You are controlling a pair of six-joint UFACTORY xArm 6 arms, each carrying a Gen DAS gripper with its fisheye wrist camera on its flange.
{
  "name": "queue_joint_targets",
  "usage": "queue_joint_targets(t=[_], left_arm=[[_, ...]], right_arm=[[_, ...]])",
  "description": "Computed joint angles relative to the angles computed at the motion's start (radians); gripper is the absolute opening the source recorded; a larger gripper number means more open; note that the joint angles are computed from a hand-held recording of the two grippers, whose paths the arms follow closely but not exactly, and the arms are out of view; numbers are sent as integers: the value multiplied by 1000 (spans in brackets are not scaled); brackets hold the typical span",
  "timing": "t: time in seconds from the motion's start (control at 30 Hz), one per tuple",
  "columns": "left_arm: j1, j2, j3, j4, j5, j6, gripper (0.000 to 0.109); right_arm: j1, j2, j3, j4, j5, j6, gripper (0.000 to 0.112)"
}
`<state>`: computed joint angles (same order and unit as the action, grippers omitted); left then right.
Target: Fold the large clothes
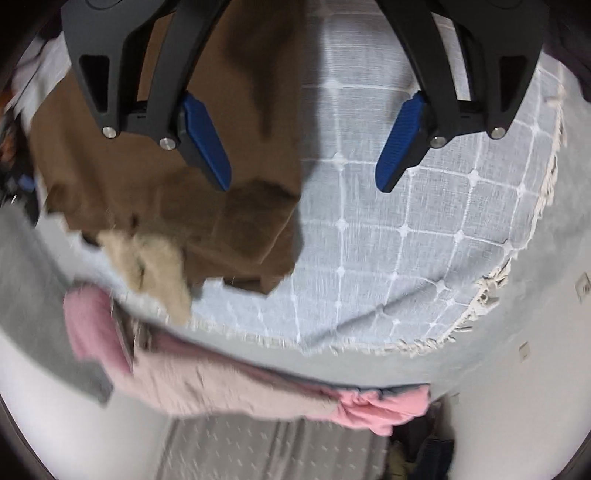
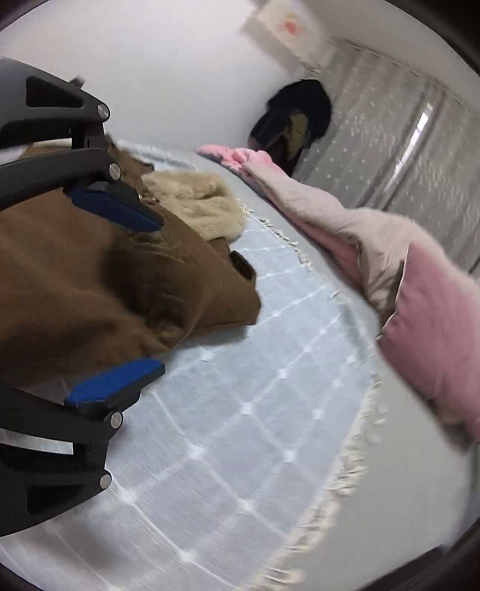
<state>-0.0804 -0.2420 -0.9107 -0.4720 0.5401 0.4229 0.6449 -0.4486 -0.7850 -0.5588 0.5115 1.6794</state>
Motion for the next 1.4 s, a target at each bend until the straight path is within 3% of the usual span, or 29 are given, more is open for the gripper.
queue_joint_targets(t=[0.07, 0.17, 0.27, 0.3, 0.37, 0.4, 0.43, 0.53, 0.67, 0.77, 0.87, 0.97, 1.1, 1.17, 1.27, 1.33, 1.4], left_arm=[[-10, 49, -27, 39, 22, -12, 81], [-43, 121, -61, 142, 14, -84, 70], [-71, 185, -118, 168, 37, -132, 53], [-77, 190, -126, 163, 39, -139, 45], [-94, 194, -137, 191, 21, -187, 25], [-107, 181, -134, 209, 7, -197, 13], [-119, 162, -118, 257, -24, -236, 12], [-142, 99, -79, 338, -120, -304, 10], [-153, 111, -154, 392, -201, -365, 9], [-159, 221, -312, 602, -262, -551, 9], [-155, 359, -480, 731, -288, -702, 9], [-150, 505, -626, 810, -274, -802, 9], [-156, 720, -785, 1024, -179, -1000, 9], [-158, 796, -816, 1041, -131, -1018, 11], [-172, 875, -908, 972, 1, -953, 16], [-180, 869, -925, 1011, 32, -956, 27], [-180, 823, -896, 957, 61, -875, 42]], right_arm=[[10, 30, -24, 55, 33, -91, 74], [15, 130, -95, 152, 121, -253, 75], [3, 212, -152, 152, 205, -251, 74], [-6, 231, -155, 146, 188, -222, 74], [-12, 242, -152, 92, 140, -161, 58], [-10, 250, -157, 49, 111, -137, 25], [-3, 254, -169, 28, 123, -128, 9], [53, 285, -271, -115, 263, -85, 7], [78, 296, -392, -255, 360, -98, 7], [51, 379, -542, -293, 394, -154, 7], [10, 488, -696, -349, 446, -209, 7], [-43, 609, -818, -362, 471, -246, 7], [-108, 790, -925, -280, 498, -343, 7], [-119, 869, -959, -244, 537, -384, 9], [-155, 930, -957, -112, 508, -427, 22], [-155, 926, -959, -106, 533, -424, 38], [-147, 918, -984, -80, 601, -467, 54]])
